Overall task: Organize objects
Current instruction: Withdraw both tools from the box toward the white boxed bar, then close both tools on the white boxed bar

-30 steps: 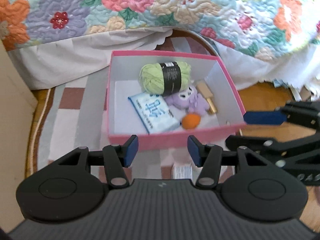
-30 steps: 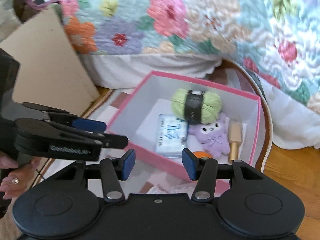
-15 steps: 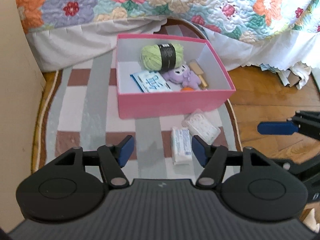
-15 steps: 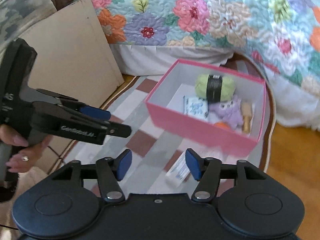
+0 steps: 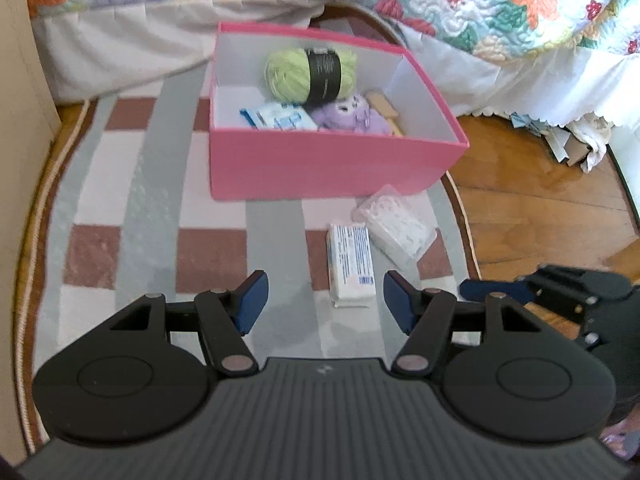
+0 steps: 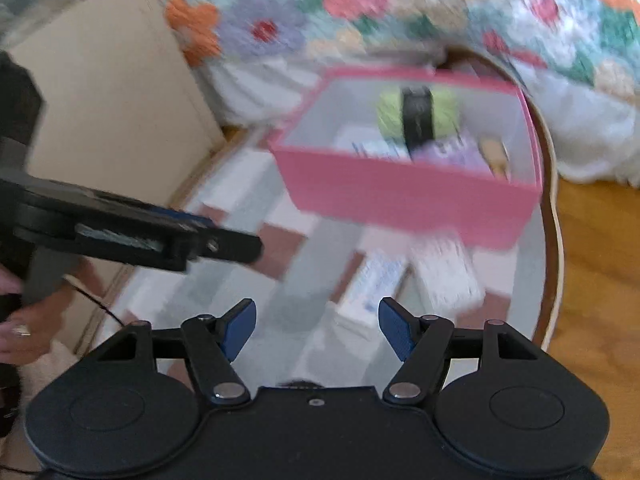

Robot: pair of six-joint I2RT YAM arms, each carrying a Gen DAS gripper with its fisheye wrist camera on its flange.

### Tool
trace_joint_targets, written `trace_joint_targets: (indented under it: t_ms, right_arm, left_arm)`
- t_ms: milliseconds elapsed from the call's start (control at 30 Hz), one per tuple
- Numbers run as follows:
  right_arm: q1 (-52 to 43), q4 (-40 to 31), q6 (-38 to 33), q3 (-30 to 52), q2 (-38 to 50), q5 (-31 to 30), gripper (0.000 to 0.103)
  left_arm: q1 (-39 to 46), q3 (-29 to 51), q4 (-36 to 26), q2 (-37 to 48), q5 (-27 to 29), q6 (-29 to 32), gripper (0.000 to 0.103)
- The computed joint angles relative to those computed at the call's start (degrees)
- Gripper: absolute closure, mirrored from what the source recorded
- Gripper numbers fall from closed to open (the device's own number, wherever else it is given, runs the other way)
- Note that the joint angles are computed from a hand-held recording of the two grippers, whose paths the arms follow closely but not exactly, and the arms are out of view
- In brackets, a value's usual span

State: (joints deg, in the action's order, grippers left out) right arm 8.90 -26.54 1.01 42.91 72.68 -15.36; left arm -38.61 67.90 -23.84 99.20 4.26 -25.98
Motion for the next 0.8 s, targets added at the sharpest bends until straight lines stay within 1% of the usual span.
trace_joint_targets:
  t_ms: [67, 133, 233, 267, 333, 400, 500, 633, 700, 800]
  right_arm:
    - [0.1, 2.7, 0.8, -1.9, 1.4, -0.6, 0.030]
    - [1.1, 6.0, 1.6, -4.0, 2.4, 0.5, 0.030]
    - [4.2, 12.1, 0.4, -7.4, 2.8, 4.5, 0.030]
    - [5.5, 14.5, -0.4, -8.8, 2.9, 6.5, 0.030]
    - [7.7, 19.2, -2.2, -11.0, 3.3, 10.4, 0.030]
    - [9.1, 24.3, -4.6, -13.1, 4.1, 13.0, 0.030]
    - [9.6, 28.6, -7.0, -13.9, 7.3, 14.0, 0.030]
    - [8.5, 32.2, -5.7, -12.6, 14.3, 13.9, 0.030]
    - [7.7, 34.5, -4.2, -12.4, 17.6, 14.1, 0.030]
    - [6.3, 33.2, -2.2, -9.8, 22.1, 14.1, 0.030]
  left_arm:
    - [0.0, -1.7, 3.1, 0.7, 0.5, -0.1, 0.040]
    - [-0.1, -4.0, 7.2, 0.9, 0.1, -0.1, 0.040]
    - [0.0, -6.9, 12.2, 1.5, 0.6, -0.4, 0.040]
    - [0.1, -7.6, 13.7, 2.0, 1.3, -0.3, 0.042]
    - [0.2, -8.2, 15.5, 3.1, 2.1, 0.0, 0.042]
    - [0.2, -8.2, 16.9, 4.7, 2.1, -0.3, 0.042]
    - [0.6, -7.9, 18.8, 7.1, 3.7, -1.0, 0.042]
    - [0.6, -8.1, 23.2, 10.8, 5.2, -2.6, 0.044]
    - [0.1, -7.3, 24.1, 12.7, 4.4, -2.7, 0.044]
    - [-0.1, -7.0, 27.0, 15.0, 5.0, -3.7, 0.048]
